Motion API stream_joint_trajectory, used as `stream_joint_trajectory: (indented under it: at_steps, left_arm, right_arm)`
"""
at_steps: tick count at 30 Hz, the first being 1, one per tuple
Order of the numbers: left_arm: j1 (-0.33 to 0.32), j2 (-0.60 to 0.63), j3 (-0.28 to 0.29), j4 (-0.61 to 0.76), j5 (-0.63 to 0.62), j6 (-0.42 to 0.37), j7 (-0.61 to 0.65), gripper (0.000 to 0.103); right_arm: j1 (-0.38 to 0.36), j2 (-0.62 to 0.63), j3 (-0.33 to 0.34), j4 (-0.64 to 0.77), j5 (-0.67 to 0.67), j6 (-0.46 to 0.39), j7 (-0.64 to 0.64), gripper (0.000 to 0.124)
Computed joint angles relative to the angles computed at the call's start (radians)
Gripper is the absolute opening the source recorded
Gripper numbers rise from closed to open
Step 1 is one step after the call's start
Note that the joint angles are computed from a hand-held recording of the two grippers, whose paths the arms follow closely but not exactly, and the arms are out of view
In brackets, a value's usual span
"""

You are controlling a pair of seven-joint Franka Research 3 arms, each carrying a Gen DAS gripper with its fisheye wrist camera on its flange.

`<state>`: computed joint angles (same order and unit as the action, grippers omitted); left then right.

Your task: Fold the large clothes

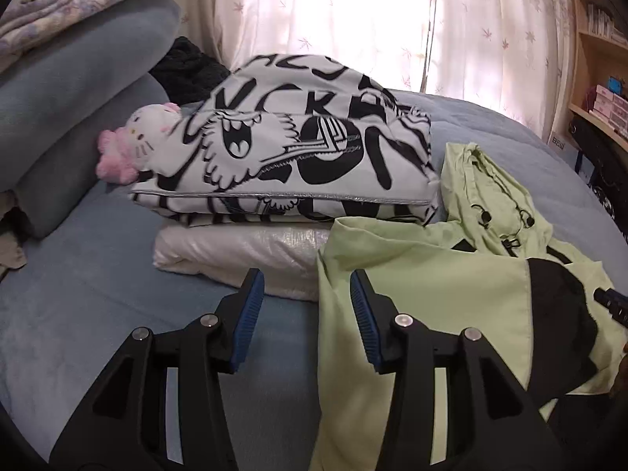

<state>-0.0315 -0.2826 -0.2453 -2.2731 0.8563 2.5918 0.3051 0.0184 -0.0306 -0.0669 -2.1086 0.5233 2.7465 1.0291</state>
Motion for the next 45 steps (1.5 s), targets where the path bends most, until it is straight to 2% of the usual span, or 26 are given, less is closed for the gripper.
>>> stream_joint_trajectory:
  at_steps: [5,9,13,18,21,23,25,27,31,36,41,45]
  left_arm:
    - [-0.050,-0.021,-0.019,-0.003,-0.085,0.030,0.009,0.042]
    - [-0.095,0.083,-0.045,0.057,-0.144,0.049,-0.003,0.042]
    - [-0.145,0.226,-0.045,0.148,-0.166,-0.030,-0.056,0.042]
    - [-0.204,0.326,-0.009,0.226,-0.105,-0.282,-0.128,0.036]
    - [-0.204,0.302,0.019,0.179,-0.096,-0.261,-0.147,0.036]
    - [-0.207,0.295,0.021,0.179,-0.089,-0.298,-0.135,0.036]
    - [-0.203,0.277,0.025,0.161,-0.096,-0.289,-0.134,0.036]
    - [-0.193,0.246,0.031,0.126,-0.120,-0.244,-0.129,0.036]
    - [-0.172,0.169,0.033,0.061,-0.172,-0.199,-0.097,0.036]
    - [-0.161,0.070,0.009,0.007,-0.208,-0.191,-0.066,0.036]
    - [-0.177,-0.055,-0.025,-0.040,-0.267,-0.223,-0.038,0.036]
    - [-0.202,-0.151,-0.057,-0.060,-0.308,-0.276,-0.015,0.036]
  right_arm:
    - [0.027,-0.083,-0.003,-0.064,0.072,-0.011,-0.111,0.067]
    - [0.056,-0.110,0.000,-0.087,0.100,-0.044,-0.143,0.057]
    - [0.087,-0.102,0.012,-0.089,0.130,-0.094,-0.140,0.054]
    - [0.096,-0.056,0.035,-0.081,0.056,-0.106,-0.095,0.054]
    - [0.077,-0.028,0.039,-0.090,-0.068,-0.054,-0.010,0.055]
    - [0.061,-0.017,0.031,-0.087,-0.117,-0.026,0.040,0.055]
    - [0.045,-0.006,0.013,-0.072,-0.090,-0.036,0.027,0.051]
    - [0.032,-0.003,0.002,-0.054,-0.055,-0.078,-0.008,0.039]
    - [0.010,-0.036,0.003,-0.080,-0.133,-0.042,0.055,0.040]
    - [-0.008,-0.084,-0.022,-0.065,-0.062,-0.138,0.034,0.040]
    - [-0.009,-0.215,-0.045,-0.123,0.001,-0.218,-0.015,0.041]
    - [-0.010,-0.334,-0.062,-0.182,0.016,-0.265,-0.035,0.052]
